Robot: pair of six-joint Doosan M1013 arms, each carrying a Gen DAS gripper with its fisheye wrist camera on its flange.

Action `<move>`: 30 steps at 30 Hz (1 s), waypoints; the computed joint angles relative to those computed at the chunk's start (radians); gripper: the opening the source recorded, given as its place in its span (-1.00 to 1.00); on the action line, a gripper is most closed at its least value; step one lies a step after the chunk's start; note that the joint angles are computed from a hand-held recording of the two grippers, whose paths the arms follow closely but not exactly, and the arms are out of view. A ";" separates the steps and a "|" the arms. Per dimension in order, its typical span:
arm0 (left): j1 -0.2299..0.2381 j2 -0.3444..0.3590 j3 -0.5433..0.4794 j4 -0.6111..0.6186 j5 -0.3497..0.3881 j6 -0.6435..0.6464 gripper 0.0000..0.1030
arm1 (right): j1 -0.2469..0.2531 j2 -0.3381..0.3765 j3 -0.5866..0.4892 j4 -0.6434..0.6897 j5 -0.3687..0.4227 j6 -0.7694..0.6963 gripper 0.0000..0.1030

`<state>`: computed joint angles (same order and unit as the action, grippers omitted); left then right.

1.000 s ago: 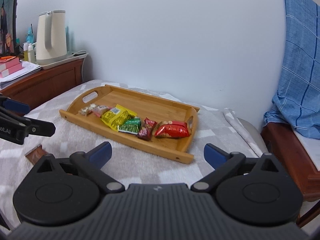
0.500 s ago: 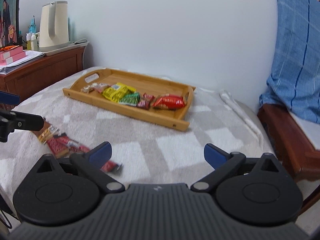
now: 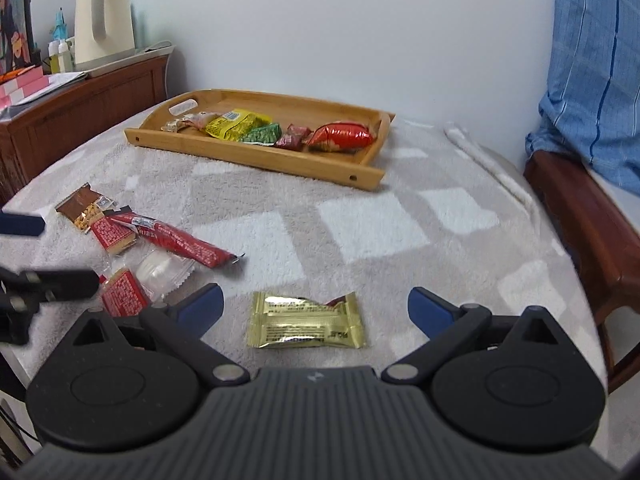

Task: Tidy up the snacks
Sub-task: 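Move both tools back from the tray to the snack pile, then grasp the red square biscuit packet with the left tool while the right tool grasps the gold foil packet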

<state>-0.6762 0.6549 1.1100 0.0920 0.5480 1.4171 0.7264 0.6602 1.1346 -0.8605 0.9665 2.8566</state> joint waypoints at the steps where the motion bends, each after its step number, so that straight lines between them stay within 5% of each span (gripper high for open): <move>1: -0.001 0.004 -0.001 -0.003 0.002 0.004 0.93 | -0.002 0.000 0.002 0.005 -0.007 0.003 1.00; 16: -0.009 0.045 -0.019 -0.019 0.018 0.064 0.93 | -0.009 0.041 -0.034 0.023 0.013 -0.026 1.00; 23: -0.003 0.061 -0.042 -0.130 0.054 0.172 0.61 | -0.019 0.044 -0.034 0.056 -0.004 -0.028 1.00; 30: -0.006 0.061 -0.039 -0.110 0.041 0.142 0.52 | -0.021 0.051 -0.042 0.080 -0.005 -0.050 1.00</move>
<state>-0.6820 0.7158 1.0712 -0.0179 0.5893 1.5596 0.7049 0.7111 1.0926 -0.7807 0.9612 2.8063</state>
